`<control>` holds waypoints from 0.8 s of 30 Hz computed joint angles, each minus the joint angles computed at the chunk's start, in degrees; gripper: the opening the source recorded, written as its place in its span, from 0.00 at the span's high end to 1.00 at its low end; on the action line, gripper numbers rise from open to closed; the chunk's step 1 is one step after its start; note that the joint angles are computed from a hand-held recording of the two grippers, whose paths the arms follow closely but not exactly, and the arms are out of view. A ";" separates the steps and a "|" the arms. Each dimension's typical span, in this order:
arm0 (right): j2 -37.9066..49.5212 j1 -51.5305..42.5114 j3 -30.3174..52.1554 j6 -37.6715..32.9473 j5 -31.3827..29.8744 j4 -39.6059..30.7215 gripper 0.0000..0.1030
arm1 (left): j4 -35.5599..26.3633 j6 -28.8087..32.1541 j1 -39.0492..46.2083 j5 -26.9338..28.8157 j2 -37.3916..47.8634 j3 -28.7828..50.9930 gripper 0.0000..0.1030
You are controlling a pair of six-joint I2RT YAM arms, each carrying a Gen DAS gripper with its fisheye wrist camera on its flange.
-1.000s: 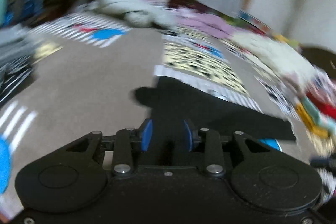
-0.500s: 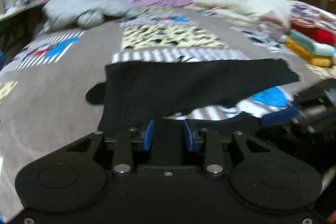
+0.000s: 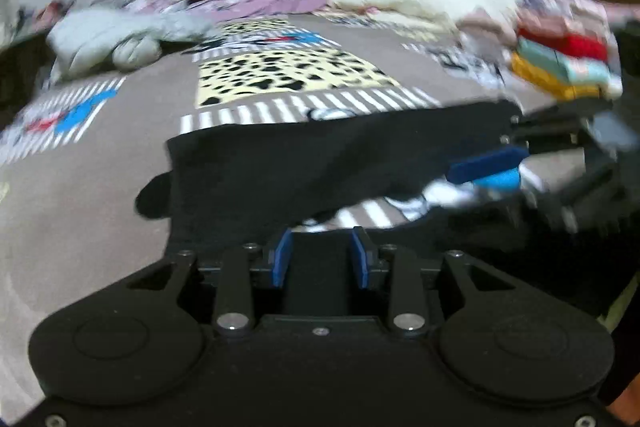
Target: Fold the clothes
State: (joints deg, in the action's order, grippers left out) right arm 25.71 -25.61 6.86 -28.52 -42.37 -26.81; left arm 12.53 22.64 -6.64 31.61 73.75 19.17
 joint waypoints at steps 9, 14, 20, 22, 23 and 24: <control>20.33 19.36 2.83 4.78 8.75 19.03 0.62 | -2.82 -1.06 7.34 6.69 1.19 1.50 0.71; 24.25 19.37 4.27 4.62 8.49 19.84 0.95 | -3.35 -0.83 8.42 8.02 0.45 1.35 0.71; 22.62 17.37 5.31 4.72 6.76 17.35 0.96 | -3.95 -1.00 9.49 9.23 -0.36 1.32 0.71; 22.53 15.64 5.54 5.82 6.59 18.38 0.96 | -4.17 -0.90 9.56 9.36 -0.10 1.47 0.71; 24.48 14.86 5.90 6.22 6.61 19.27 0.96 | -4.17 -0.76 9.36 9.10 0.00 1.48 0.71; 27.68 15.64 6.17 6.20 8.16 20.57 0.96 | -3.96 -0.74 9.08 8.73 0.00 1.39 0.71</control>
